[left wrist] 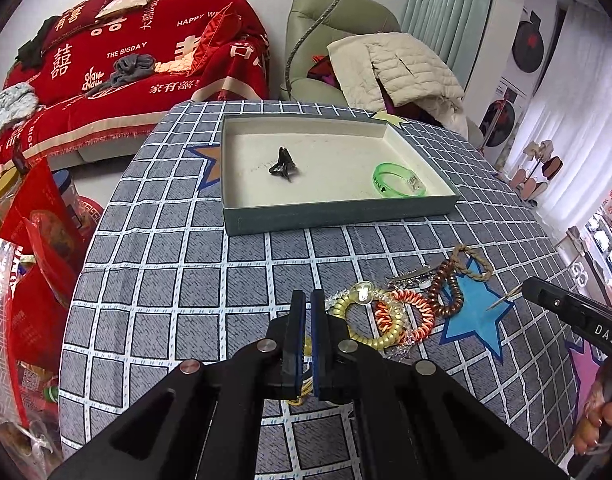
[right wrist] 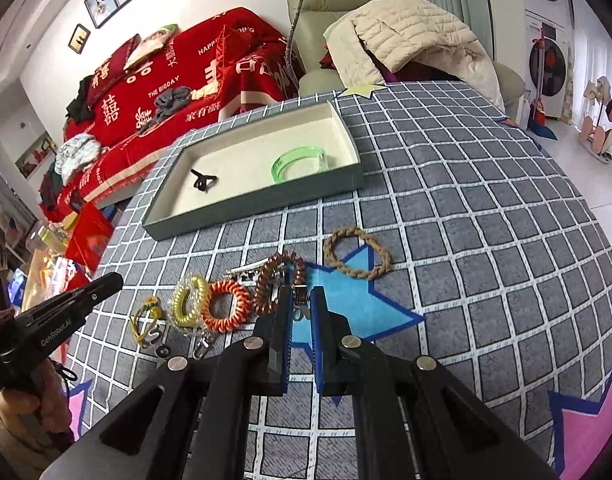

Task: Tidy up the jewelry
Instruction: 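Carry the hair tie and hairpin over into the white tray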

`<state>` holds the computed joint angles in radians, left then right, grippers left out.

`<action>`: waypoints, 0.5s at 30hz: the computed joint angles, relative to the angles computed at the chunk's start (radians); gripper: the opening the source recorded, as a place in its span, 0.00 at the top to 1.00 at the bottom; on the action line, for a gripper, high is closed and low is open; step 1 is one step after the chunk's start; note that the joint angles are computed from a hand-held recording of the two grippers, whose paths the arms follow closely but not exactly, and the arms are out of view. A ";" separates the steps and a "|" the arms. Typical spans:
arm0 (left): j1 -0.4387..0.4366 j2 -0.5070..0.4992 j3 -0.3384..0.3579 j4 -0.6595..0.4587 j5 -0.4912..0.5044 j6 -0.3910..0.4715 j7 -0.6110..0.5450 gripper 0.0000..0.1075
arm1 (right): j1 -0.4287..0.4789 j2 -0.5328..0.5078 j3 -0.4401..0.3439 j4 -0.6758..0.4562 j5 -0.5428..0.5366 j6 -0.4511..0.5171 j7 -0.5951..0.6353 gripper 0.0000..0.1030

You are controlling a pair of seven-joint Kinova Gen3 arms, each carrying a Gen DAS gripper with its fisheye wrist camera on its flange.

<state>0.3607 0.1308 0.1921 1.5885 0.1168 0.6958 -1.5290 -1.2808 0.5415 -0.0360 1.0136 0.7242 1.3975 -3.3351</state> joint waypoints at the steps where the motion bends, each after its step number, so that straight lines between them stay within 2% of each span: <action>1: 0.003 0.000 -0.002 0.002 -0.009 0.000 0.009 0.79 | 0.002 -0.005 -0.001 0.009 0.000 -0.010 -0.004 0.91; 6: 0.041 0.000 -0.014 0.023 -0.124 -0.001 0.099 0.79 | 0.010 -0.025 -0.013 0.073 -0.010 -0.054 -0.061 0.91; 15: 0.010 -0.006 -0.018 0.057 -0.115 0.003 0.105 0.78 | 0.009 -0.026 -0.022 0.080 0.003 -0.053 -0.075 0.91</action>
<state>0.3705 0.1251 0.1738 1.6459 0.0014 0.6985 -1.4237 -1.2722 0.5155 -0.0581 1.0931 0.7275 1.3442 -3.4102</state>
